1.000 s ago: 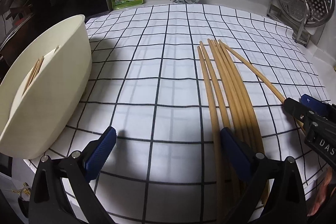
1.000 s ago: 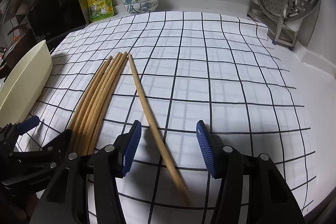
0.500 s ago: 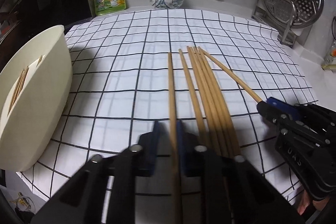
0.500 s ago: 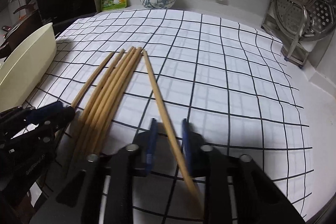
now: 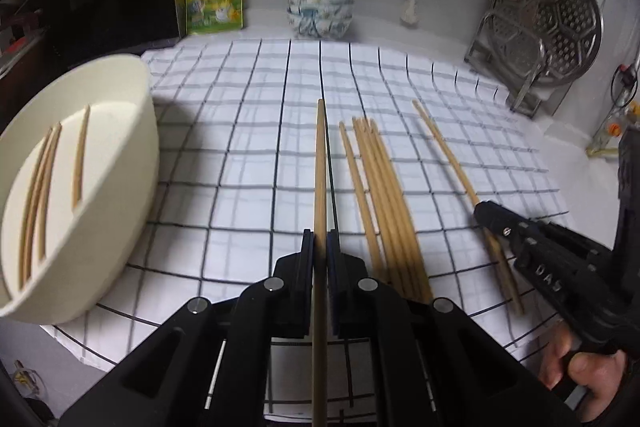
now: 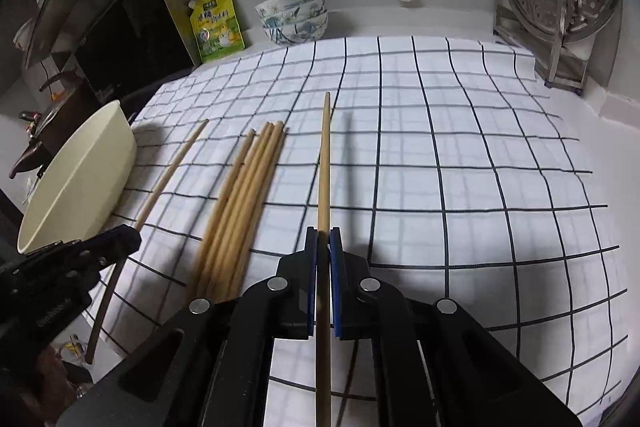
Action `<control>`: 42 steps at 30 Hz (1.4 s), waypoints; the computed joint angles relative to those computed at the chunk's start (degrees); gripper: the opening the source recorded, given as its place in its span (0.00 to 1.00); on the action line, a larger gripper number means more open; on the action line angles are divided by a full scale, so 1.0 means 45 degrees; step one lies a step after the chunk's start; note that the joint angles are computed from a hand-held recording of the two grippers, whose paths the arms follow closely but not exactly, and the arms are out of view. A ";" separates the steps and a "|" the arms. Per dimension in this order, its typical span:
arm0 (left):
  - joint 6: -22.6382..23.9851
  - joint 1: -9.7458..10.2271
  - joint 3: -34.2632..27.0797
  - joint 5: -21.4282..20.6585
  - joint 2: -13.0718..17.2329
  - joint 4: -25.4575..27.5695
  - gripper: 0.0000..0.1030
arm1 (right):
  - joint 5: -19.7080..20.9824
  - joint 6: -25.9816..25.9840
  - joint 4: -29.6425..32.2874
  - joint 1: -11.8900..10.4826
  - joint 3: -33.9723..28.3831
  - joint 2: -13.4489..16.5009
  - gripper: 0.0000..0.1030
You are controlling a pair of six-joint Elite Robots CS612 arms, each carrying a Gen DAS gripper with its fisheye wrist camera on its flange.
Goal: Organize utensils
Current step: 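Carry the held chopstick in the right tool over the basin while the left tool carries its own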
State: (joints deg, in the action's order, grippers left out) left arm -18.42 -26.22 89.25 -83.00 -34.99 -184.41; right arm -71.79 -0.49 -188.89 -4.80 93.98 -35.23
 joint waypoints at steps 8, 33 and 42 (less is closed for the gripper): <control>-0.0030 0.0490 0.0899 0.0449 -0.0673 -0.1813 0.07 | 0.1340 0.0628 -0.1176 0.0438 0.0015 -0.0368 0.06; -0.1393 0.2664 0.0488 0.2087 -0.0351 -0.0730 0.07 | 0.1920 -0.1684 0.4808 0.3282 -0.4996 0.1332 0.06; -0.1639 0.2678 0.0535 0.2238 -0.0346 -0.0584 0.27 | 0.1732 -0.1662 0.4547 0.3267 -0.4882 0.1352 0.07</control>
State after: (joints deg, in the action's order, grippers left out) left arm -25.79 -14.16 91.65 -72.93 -36.55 -187.04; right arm -64.00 -7.96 -168.43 9.90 72.01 -29.14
